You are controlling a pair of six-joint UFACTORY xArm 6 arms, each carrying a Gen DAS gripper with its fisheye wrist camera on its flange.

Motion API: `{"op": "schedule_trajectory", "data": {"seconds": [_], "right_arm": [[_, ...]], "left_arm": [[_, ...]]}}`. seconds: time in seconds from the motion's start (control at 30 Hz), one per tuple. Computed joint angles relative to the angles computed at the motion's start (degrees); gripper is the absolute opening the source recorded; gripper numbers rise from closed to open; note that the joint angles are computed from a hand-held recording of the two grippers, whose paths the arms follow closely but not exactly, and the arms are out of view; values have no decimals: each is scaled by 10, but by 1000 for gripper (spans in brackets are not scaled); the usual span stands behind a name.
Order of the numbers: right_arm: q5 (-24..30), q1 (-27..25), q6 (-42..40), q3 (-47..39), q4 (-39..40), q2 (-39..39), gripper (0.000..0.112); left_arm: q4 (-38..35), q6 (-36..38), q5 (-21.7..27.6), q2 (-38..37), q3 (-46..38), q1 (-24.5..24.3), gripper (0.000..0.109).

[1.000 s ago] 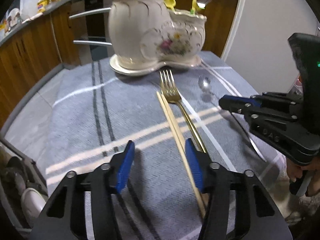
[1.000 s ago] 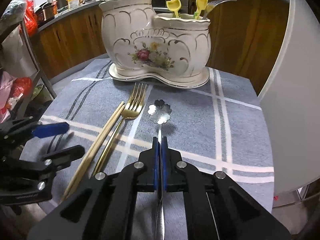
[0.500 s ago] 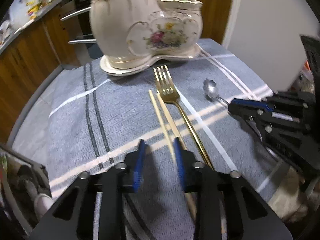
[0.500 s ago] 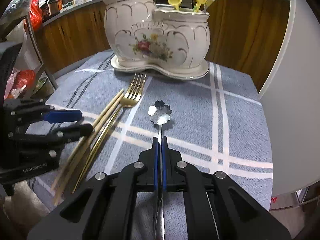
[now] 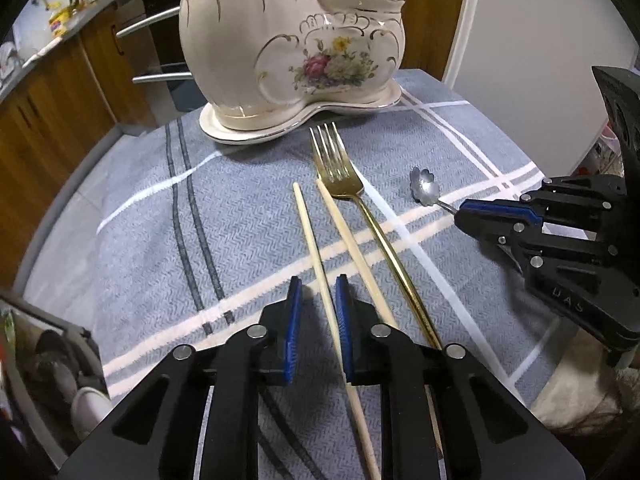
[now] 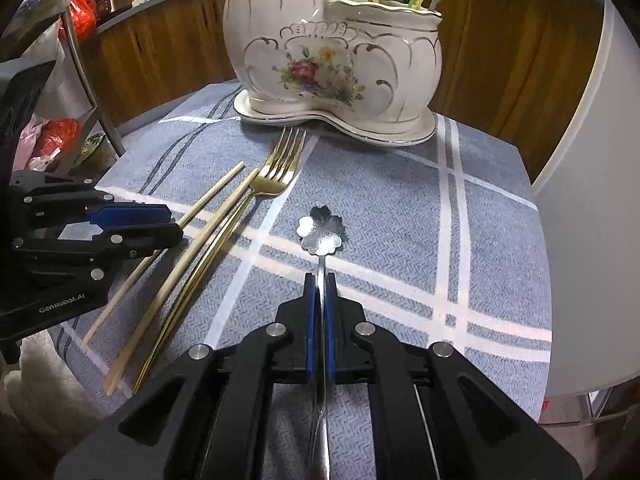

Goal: Organize utensils
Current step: 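Drop the chopstick in the tall pot while the right tool drops the steel spoon in the short pot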

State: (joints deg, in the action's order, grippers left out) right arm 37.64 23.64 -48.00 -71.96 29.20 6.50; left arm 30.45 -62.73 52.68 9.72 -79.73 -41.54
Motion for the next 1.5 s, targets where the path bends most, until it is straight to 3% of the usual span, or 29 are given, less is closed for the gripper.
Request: {"op": "schedule_trajectory", "data": {"seconds": [0.03, 0.33, 0.6, 0.73, 0.97, 1.2, 1.37, 1.5], "right_arm": [[0, 0, -1, 0, 4, 0, 3], [-7, -11, -72, 7, 122, -21, 3], [-75, 0, -200, -1, 292, -39, 3], [-103, 8, -254, -41, 380, -22, 3], [-137, 20, -341, -155, 548, 31, 3], [-144, 21, -317, -308, 601, 124, 3], [-172, 28, -294, -412, 614, 201, 3], [-210, 40, -317, -462, 632, 243, 3]], "left_arm": [[7, -3, 3, -2, 2, -1, 7], [68, -69, -60, -76, 99, 5, 5], [210, -165, -77, -152, 145, 1, 5], [259, -177, -81, -163, 133, 9, 5], [363, -206, -117, -145, 64, 42, 5], [510, -345, -209, -70, -46, 112, 5], [566, -409, -214, -2, -128, 132, 5], [610, -452, -180, 38, -165, 136, 5]]}}
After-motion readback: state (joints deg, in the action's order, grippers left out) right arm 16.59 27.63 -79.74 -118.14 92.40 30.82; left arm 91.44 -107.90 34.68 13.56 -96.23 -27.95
